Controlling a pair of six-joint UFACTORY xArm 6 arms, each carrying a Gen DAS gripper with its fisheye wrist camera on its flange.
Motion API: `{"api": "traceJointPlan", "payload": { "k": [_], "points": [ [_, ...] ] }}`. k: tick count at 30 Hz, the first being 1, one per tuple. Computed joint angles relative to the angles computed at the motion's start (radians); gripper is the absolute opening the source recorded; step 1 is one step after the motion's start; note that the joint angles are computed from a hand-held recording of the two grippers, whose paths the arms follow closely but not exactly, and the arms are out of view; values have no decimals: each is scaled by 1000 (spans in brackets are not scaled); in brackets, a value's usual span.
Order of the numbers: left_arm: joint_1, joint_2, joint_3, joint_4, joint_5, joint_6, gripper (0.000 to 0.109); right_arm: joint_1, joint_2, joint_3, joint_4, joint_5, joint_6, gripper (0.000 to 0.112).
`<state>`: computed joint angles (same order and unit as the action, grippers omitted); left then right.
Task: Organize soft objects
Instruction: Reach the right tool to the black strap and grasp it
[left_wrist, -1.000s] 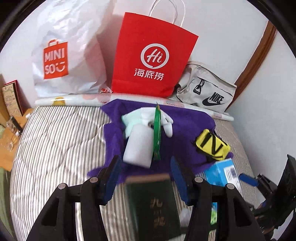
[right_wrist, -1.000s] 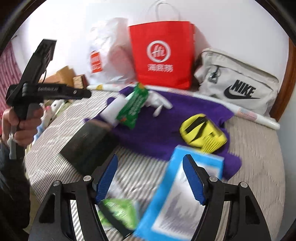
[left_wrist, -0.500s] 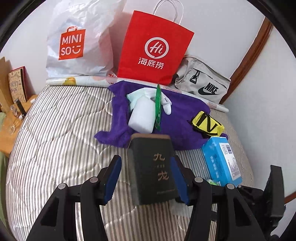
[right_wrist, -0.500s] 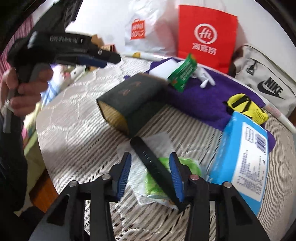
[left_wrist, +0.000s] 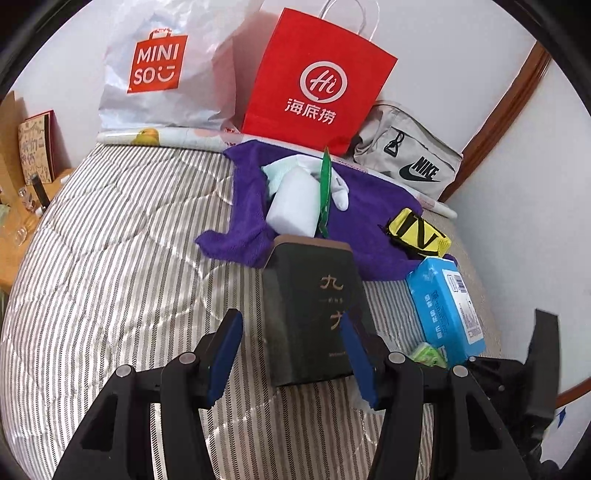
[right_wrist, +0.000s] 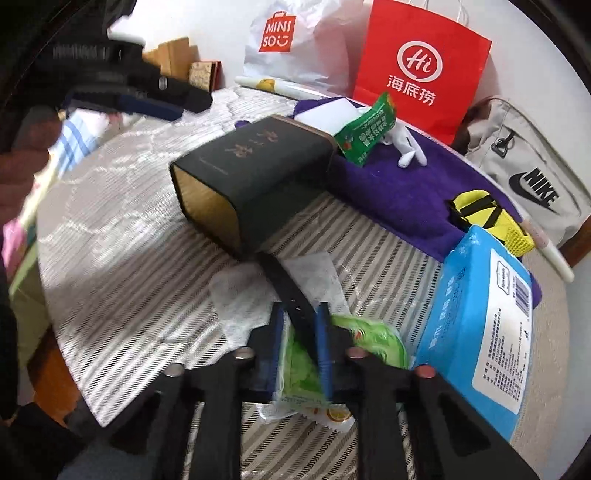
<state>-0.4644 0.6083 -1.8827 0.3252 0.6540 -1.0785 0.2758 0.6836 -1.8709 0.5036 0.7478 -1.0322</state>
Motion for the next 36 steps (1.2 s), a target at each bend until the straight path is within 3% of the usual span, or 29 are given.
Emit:
{"api": "traceJointPlan", "payload": {
  "k": [17,22,30,36],
  "points": [
    [21,-7,53,-39,-44,-1,53,7,116,-178,-151,14,112,7],
    [23,0,47,-48,-45,7,53,2,180,-276,-194,90,139,7],
    [14,3,45,-48,-40,14,53,-24,167,-269,-44,102,93,3],
    [-17,-12,57,-31,-49,19,53,-57,71,-152,117,58,52,3]
  ]
}}
